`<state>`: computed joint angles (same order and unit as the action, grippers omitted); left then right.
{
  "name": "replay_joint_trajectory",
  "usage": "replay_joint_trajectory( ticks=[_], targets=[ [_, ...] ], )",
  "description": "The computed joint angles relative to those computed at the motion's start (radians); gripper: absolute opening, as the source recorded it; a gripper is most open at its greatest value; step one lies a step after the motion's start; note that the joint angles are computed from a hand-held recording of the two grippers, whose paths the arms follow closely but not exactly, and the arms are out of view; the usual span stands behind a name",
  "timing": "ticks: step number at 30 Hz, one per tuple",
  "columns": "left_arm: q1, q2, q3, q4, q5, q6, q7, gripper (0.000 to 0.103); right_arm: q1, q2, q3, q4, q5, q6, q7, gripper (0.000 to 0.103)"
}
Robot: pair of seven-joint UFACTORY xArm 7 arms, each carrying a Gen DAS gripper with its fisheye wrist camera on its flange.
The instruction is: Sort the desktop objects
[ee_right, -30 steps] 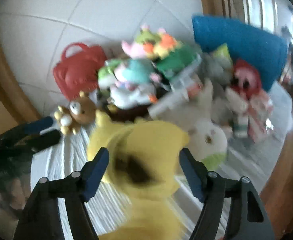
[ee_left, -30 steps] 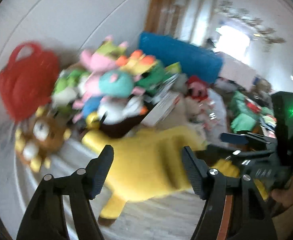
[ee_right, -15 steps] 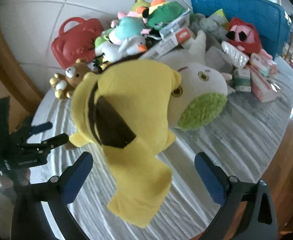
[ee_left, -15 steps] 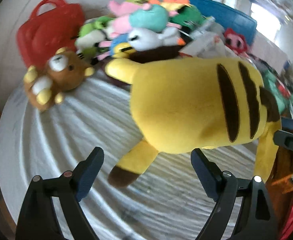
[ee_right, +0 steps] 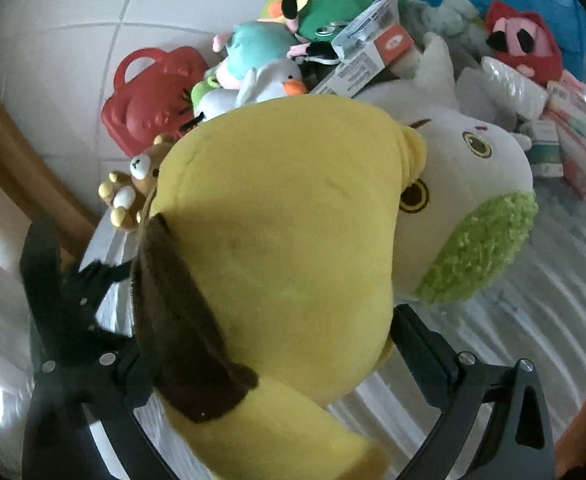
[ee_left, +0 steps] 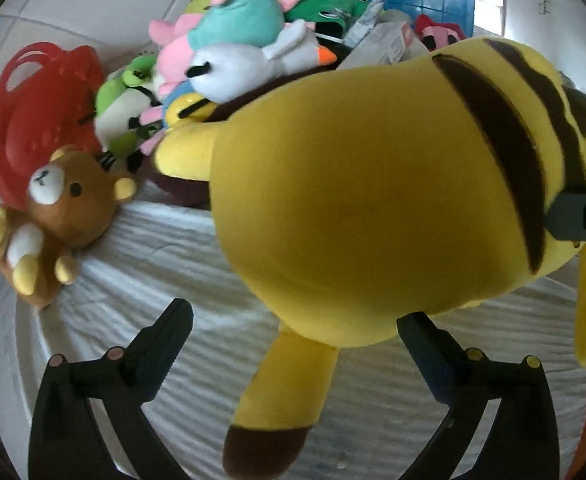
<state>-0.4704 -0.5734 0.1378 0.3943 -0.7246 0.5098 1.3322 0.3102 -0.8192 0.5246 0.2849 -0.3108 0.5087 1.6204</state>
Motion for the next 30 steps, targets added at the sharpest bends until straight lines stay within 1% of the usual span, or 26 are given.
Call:
replay_joint_trajectory(
  ticks=[2,4,5,7,8,9,10,12,13,14,15,17,19,21,22,23,25,26,27,29,30],
  targets=[
    [-0.009,-0.012,0.017,-0.008,-0.009,-0.004,0.038,0.103,0.014,0.001,0.001,0.022,0.002,0.032,-0.014,0.103],
    [-0.023,0.023,0.03,0.01,-0.036,0.007,0.044,0.103,0.004,0.024,-0.006,0.036,-0.005,0.026,-0.029,0.103],
    [-0.024,0.049,0.023,0.025,-0.046,0.018,0.032,0.103,-0.019,0.056,-0.007,0.047,-0.022,0.028,-0.047,0.103],
    [-0.039,0.098,0.001,0.044,-0.094,0.0,0.038,0.103,-0.045,0.077,-0.011,0.037,-0.05,-0.003,-0.06,0.103],
    [-0.042,0.119,-0.007,0.053,-0.114,-0.001,0.045,0.103,-0.05,0.085,-0.021,0.028,-0.056,-0.019,-0.07,0.103],
    [-0.045,0.144,-0.01,0.068,-0.14,0.009,0.053,0.103,-0.04,0.096,-0.038,0.025,-0.048,-0.017,-0.089,0.103],
    [-0.041,0.153,-0.015,0.074,-0.165,0.014,0.063,0.103,-0.038,0.097,-0.038,0.026,-0.045,-0.011,-0.093,0.103],
    [-0.034,0.131,-0.023,0.065,-0.214,0.035,0.1,0.08,-0.04,0.088,-0.024,0.027,-0.053,-0.002,-0.088,0.103],
    [-0.037,0.111,-0.024,0.055,-0.209,0.046,0.095,0.064,-0.046,0.09,-0.026,0.025,-0.061,-0.013,-0.094,0.102],
    [-0.018,0.074,-0.068,0.029,-0.224,0.015,0.101,0.063,-0.057,0.094,-0.006,0.041,-0.076,0.003,-0.094,0.101],
    [-0.02,0.056,-0.075,0.016,-0.229,-0.007,0.107,0.062,-0.06,0.095,0.007,0.052,-0.085,0.019,-0.092,0.1],
    [-0.006,0.041,-0.067,0.021,-0.2,0.022,0.073,0.059,-0.046,0.067,-0.002,0.04,-0.083,0.013,-0.084,0.096],
    [0.01,-0.009,-0.057,0.018,-0.175,0.051,0.044,0.056,-0.035,0.012,-0.002,0.021,-0.086,-0.002,-0.076,0.094],
    [0.025,-0.081,-0.049,0.011,-0.142,0.083,0.009,0.054,-0.032,-0.03,-0.009,0.031,-0.085,0.012,-0.092,0.089],
    [0.026,-0.101,-0.045,0.013,-0.13,0.091,-0.008,0.053,-0.02,-0.063,-0.025,0.031,-0.075,0.031,-0.109,0.087],
    [0.029,-0.132,-0.046,0.019,-0.119,0.099,-0.036,0.053,-0.011,-0.083,-0.026,0.034,-0.065,0.047,-0.118,0.085],
    [0.024,-0.141,-0.045,0.042,-0.098,0.101,-0.077,0.053,-0.002,-0.115,-0.044,0.042,-0.052,0.081,-0.159,0.08],
    [0.021,-0.125,-0.047,0.063,-0.082,0.107,-0.099,0.053,0.005,-0.136,-0.06,0.041,-0.037,0.105,-0.177,0.078],
    [0.019,-0.107,-0.044,0.087,-0.061,0.133,-0.123,0.053,0.0,-0.146,-0.075,0.041,-0.022,0.126,-0.19,0.077],
    [0.016,-0.099,-0.06,0.092,-0.037,0.158,-0.168,0.054,0.008,-0.192,-0.115,0.017,0.018,0.192,-0.219,0.074],
    [0.016,-0.097,-0.068,0.089,-0.024,0.155,-0.182,0.055,0.017,-0.219,-0.142,-0.008,0.034,0.195,-0.241,0.074]
  ],
)
